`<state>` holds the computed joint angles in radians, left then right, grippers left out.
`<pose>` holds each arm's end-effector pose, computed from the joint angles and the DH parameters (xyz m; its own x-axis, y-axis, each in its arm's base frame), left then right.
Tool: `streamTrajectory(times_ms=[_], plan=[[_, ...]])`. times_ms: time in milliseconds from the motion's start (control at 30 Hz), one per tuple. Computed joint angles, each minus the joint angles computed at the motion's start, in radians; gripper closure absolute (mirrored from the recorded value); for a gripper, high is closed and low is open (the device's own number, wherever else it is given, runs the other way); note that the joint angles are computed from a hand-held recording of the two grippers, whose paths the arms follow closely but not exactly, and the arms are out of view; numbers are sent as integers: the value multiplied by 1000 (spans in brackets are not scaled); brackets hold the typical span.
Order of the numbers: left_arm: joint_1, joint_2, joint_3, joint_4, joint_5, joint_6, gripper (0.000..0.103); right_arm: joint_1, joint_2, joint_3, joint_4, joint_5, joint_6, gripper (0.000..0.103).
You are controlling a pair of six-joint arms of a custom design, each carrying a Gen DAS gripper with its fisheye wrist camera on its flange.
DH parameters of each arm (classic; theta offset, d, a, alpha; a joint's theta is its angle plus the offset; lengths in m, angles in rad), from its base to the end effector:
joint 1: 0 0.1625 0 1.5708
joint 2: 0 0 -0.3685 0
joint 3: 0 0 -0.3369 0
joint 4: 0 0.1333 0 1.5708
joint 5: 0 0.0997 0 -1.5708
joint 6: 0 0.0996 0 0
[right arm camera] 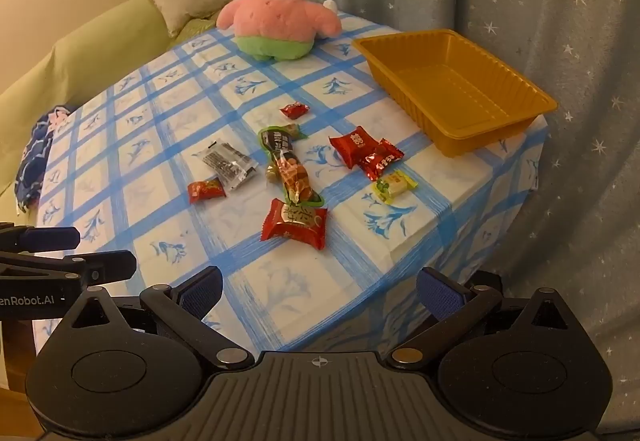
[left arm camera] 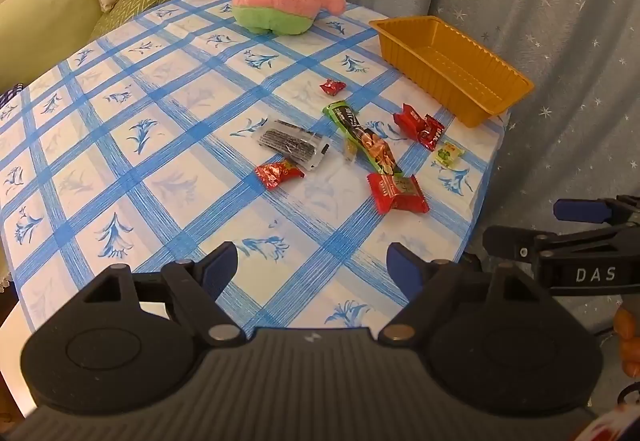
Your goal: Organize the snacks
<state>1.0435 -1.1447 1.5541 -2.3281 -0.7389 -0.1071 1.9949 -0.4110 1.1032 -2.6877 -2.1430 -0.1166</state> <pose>-0.1120 -0.6036 0.3349 -0.7553 0.0336 -0.6545 0.3946 0.8207 -0.4133 0.3697 -0.6258 0.0595 -0.8086 -0.2382 0.5380 -0.4722 0.8082 -0.3519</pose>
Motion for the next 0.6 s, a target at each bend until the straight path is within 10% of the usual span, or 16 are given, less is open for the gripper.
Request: streamTrajectory(times_ms=[600], plan=[[-2, 22, -22, 3, 0, -4, 23, 1, -2, -6, 8, 0, 2, 0]])
